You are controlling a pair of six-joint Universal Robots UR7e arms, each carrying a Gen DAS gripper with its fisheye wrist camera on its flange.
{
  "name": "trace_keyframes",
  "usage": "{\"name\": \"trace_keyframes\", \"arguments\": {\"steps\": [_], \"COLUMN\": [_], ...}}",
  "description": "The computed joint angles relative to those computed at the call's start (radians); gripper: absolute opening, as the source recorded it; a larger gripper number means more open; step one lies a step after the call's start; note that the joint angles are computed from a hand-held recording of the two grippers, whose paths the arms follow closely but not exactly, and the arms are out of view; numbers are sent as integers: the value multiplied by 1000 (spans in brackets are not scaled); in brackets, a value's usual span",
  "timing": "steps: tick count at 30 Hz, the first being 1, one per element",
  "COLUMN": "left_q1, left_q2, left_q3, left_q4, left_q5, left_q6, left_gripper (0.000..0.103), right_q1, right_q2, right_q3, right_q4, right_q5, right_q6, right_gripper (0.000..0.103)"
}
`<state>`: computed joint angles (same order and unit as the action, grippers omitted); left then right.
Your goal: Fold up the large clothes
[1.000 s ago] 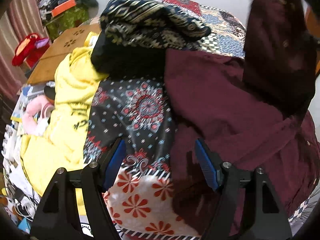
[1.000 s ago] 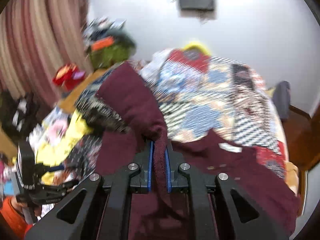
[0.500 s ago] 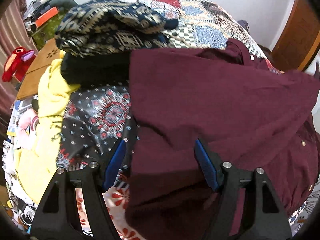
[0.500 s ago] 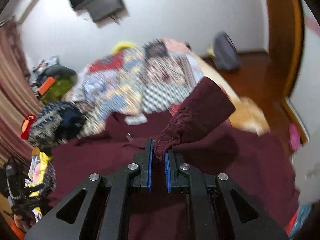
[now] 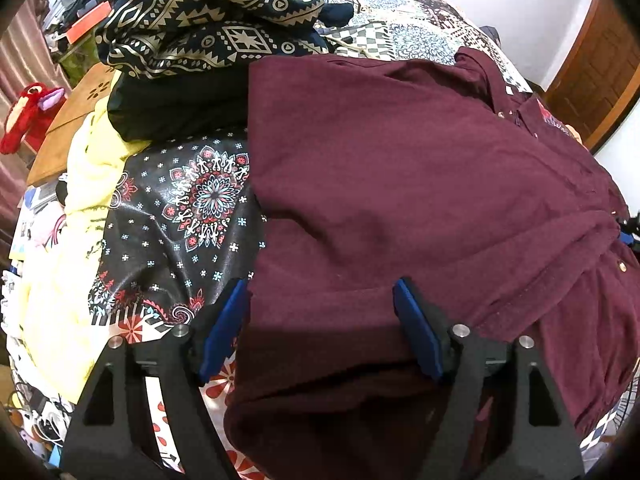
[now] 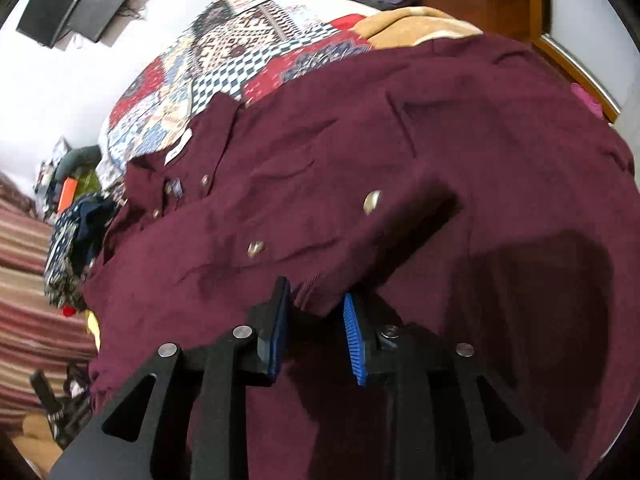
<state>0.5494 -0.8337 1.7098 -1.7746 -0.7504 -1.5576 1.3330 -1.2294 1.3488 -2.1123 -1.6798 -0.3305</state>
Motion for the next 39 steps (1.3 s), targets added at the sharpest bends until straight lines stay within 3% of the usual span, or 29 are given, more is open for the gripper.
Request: {"name": "trace_keyframes", "arguments": {"steps": [4, 6, 11, 14, 18, 24, 27, 31, 39], "left_q1": [-12, -19, -13, 5, 34, 57, 79, 82, 66], "left_q2": [-9, -20, -40, -41, -9, 93, 145, 141, 124], "left_q3": [-39, -56, -112, -123, -125, -168, -208, -176, -151], "left_q4": [98, 141, 254, 196, -24, -183, -144, -205, -187], "left_q5": [45, 79, 162, 183, 153, 77, 33, 28, 13], "left_q6": [-36, -57, -94, -26, 169, 366, 373, 374, 334], "left_gripper": [75, 75, 75, 75, 75, 75, 75, 76, 77], "right_q1": [-13, -14, 23, 49, 75, 56, 32, 1, -25], "right_q2": [30, 27, 1, -12, -17, -18, 1, 19, -17], "right_q3": [-42, -28, 33, 44, 25, 23, 19, 20, 25], "right_q4": [5, -34, -177, -255, -311, -345, -307, -249, -148], "right_q5": [20, 27, -14, -2, 22, 5, -43, -104, -100], "right_q6": [62, 49, -71, -147, -210, -245, -236, -226, -207], "right_gripper": [29, 28, 15, 13, 12, 12, 12, 13, 27]}}
